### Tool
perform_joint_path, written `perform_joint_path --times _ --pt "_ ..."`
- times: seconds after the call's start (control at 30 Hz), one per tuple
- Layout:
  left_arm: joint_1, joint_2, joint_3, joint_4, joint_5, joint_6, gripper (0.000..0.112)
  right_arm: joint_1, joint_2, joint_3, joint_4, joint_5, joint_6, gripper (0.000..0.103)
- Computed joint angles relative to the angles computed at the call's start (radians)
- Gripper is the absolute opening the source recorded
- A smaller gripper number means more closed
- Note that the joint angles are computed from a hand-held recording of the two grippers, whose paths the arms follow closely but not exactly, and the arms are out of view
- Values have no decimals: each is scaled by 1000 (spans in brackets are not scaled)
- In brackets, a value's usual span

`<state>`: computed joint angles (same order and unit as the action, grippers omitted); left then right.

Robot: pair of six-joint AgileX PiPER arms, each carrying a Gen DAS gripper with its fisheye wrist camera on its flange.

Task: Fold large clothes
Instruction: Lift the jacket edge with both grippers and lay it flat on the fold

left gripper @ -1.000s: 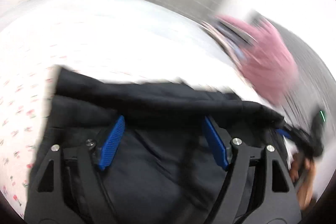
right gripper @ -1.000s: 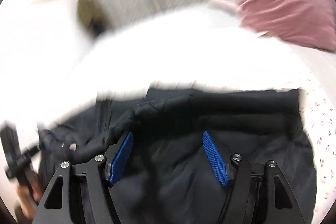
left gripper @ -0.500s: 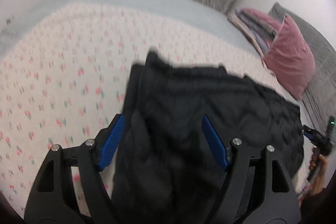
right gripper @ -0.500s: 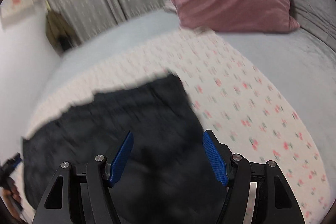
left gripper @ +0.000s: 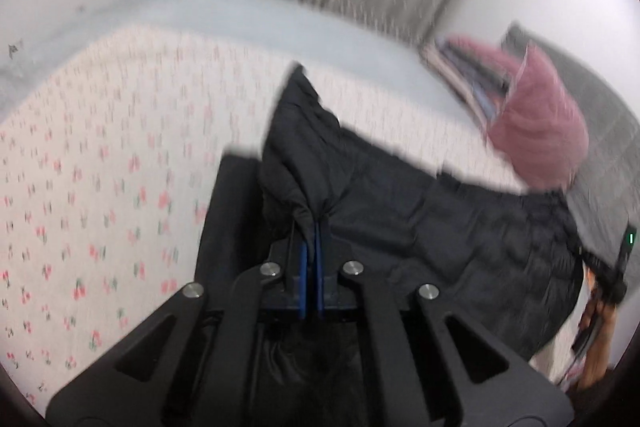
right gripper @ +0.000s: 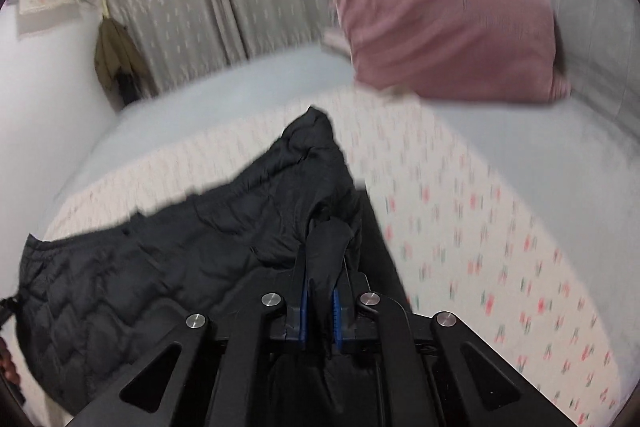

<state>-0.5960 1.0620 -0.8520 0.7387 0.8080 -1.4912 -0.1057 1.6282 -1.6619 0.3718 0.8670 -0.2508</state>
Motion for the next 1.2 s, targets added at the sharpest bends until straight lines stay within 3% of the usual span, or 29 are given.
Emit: perform_joint_path --times 0.17,0.23,0.37,0.43,0.47,0.5,0.57,0.63,0.7,0.73,0.77,0.8,0.87,0.93,1.0,1.07,1.2 --pt "4 95 -62 257 7 -196 4 60 7 22 -78 -230 96 8" --pt "29 156 -76 304 16 -225 4 80 63 -11 -129 -258 144 8" --pt "155 337 -100 235 -33 -182 5 101 212 -101 -209 -208 230 9" --pt "175 435 -121 196 26 -141 6 142 267 -145 -383 -168 362 11" --pt "191 448 -119 168 13 -116 6 156 305 -179 -448 -119 404 14" --pt "197 445 -119 153 5 -105 7 161 325 -192 -474 -90 427 14" --pt "173 431 -150 143 76 -84 9 164 313 -178 -494 -99 458 20" --pt "143 401 -186 124 132 -65 20 185 301 -211 -567 -61 523 23" --pt "94 344 -192 134 134 -112 44 200 253 -201 -562 -52 543 27" --pt "62 328 -199 150 134 -144 51 208 206 -164 -539 -67 540 29" --pt "20 312 -202 179 133 -188 64 228 157 -122 -498 -91 519 38" --pt "-25 312 -215 208 135 -222 74 251 129 -105 -478 -96 504 59" --pt "-123 357 -256 258 144 -248 85 314 71 -36 -414 -140 427 80" --pt "-164 424 -289 260 114 -219 89 398 31 45 -335 -167 298 81" --pt "-150 487 -319 183 60 -136 89 463 51 54 -337 -143 272 81" --pt "-126 540 -339 103 56 -65 89 497 80 56 -375 -137 278 81" --pt "-82 458 -216 99 94 -154 89 395 74 108 -358 -179 239 81"
